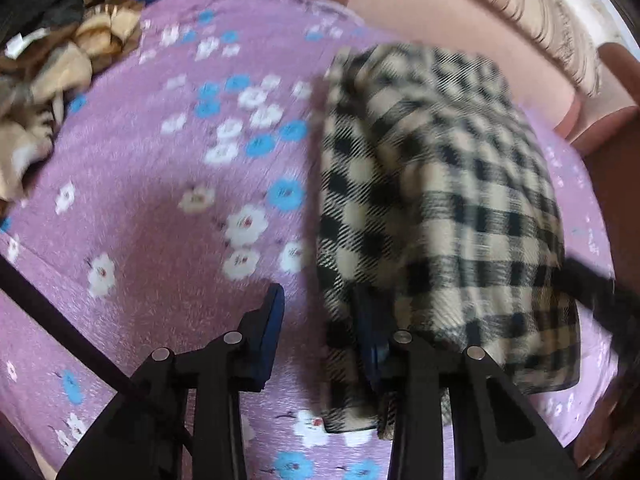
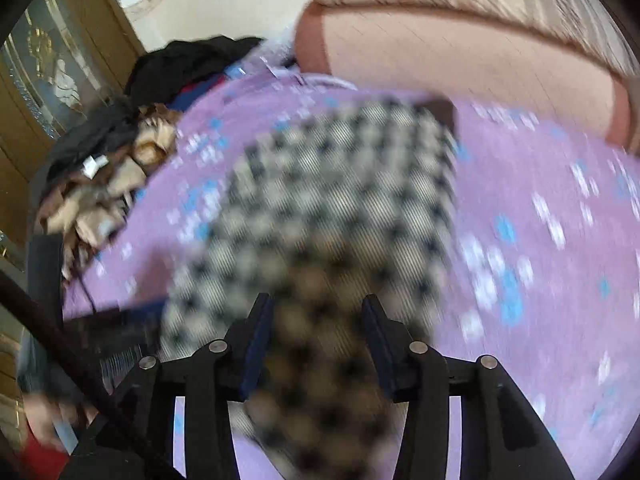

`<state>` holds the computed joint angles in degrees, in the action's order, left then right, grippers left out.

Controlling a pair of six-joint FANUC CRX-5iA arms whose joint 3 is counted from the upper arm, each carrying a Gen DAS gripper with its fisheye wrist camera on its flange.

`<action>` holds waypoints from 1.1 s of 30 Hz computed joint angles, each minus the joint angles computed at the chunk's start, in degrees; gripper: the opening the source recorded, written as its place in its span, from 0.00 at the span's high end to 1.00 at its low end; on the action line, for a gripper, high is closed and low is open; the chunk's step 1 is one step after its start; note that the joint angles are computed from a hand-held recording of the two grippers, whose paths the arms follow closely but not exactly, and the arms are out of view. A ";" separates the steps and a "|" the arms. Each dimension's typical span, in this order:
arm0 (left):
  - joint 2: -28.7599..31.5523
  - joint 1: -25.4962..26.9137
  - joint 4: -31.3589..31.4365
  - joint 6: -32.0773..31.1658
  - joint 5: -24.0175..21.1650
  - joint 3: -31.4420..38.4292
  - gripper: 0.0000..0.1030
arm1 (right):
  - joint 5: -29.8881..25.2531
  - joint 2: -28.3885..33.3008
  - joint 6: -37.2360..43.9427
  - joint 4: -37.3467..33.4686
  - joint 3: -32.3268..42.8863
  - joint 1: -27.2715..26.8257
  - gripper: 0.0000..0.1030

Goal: Fold large clothes

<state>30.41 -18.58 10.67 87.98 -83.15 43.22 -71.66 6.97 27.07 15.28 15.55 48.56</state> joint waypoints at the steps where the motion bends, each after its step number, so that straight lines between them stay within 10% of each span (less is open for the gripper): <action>1: -0.50 -0.23 -0.64 -0.51 0.51 -0.47 0.67 | 0.11 -1.49 -1.28 0.36 -2.37 0.76 0.51; 7: -2.48 -2.28 -7.49 -2.42 0.77 -0.81 0.67 | -0.13 -8.51 -11.51 2.58 -13.88 6.02 0.51; 15: -6.12 1.84 0.60 -2.63 4.63 -6.58 0.67 | -0.07 -11.78 -16.58 6.94 -15.94 9.88 0.50; 24: -9.43 5.40 2.72 2.78 12.00 -9.73 0.58 | 2.67 -0.54 -3.83 7.61 -1.06 7.25 0.46; 30: -8.97 6.51 4.26 3.94 11.92 -9.62 0.58 | -6.37 13.73 3.44 6.55 15.95 4.13 0.26; 31: -9.06 6.83 4.98 3.89 12.01 -10.02 0.58 | -9.32 16.27 4.49 6.96 18.83 3.75 0.29; 33: -9.39 7.30 5.72 4.11 12.36 -10.64 0.58 | -13.78 20.04 7.03 5.57 23.20 2.78 0.75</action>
